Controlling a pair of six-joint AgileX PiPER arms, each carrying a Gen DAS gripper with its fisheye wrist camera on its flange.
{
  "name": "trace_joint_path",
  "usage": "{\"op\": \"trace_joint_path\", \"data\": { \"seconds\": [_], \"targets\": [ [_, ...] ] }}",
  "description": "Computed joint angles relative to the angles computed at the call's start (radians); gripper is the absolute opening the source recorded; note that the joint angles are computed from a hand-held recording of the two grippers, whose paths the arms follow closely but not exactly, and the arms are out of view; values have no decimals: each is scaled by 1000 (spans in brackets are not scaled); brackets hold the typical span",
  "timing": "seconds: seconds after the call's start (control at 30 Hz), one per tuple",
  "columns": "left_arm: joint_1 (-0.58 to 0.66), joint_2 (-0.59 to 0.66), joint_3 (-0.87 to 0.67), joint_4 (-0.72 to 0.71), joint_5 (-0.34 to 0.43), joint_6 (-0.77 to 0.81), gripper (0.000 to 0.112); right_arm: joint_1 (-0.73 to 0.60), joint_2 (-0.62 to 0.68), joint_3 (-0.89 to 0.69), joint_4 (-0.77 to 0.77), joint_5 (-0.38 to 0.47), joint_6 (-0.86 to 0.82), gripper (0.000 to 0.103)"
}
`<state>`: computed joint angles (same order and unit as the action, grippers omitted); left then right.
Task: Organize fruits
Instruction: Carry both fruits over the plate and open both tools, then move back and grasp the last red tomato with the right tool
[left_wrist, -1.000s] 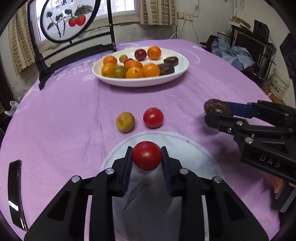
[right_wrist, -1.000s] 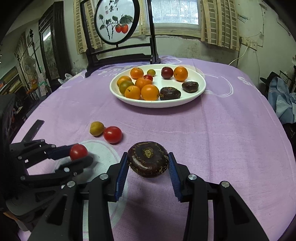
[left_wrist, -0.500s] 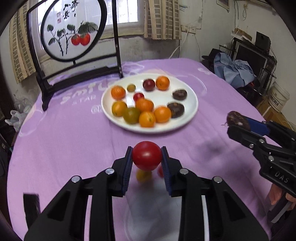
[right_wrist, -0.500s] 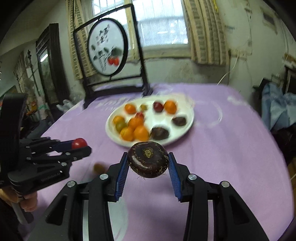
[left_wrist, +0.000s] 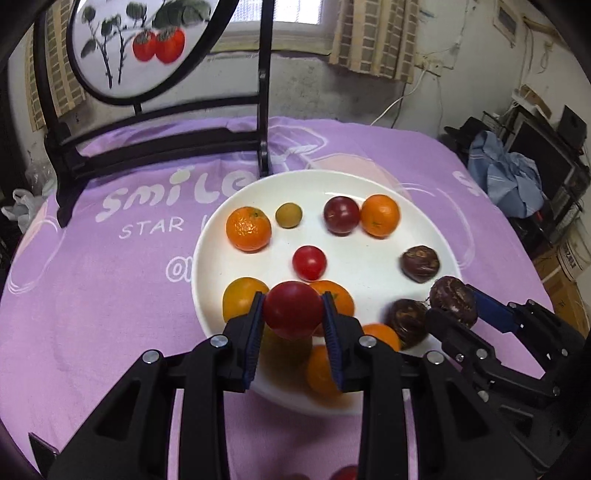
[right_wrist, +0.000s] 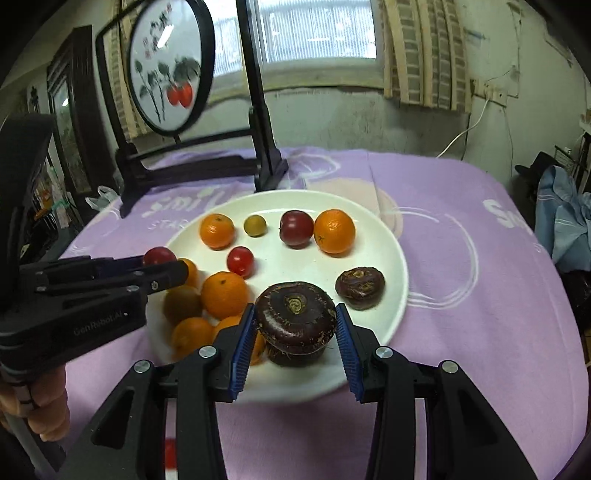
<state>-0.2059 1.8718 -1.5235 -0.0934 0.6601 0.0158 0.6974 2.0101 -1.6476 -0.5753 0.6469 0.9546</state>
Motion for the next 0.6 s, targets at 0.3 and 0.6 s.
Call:
{"op": "trace_joint_path", "data": {
  "seconds": [0.3, 0.6],
  "targets": [
    [0, 9, 7, 36, -62, -63, 67, -15, 24, -22, -46, -15, 89, 60],
    [26, -236, 231, 62, -122, -85, 81, 80, -141, 181, -128, -5, 135, 60]
  ]
}}
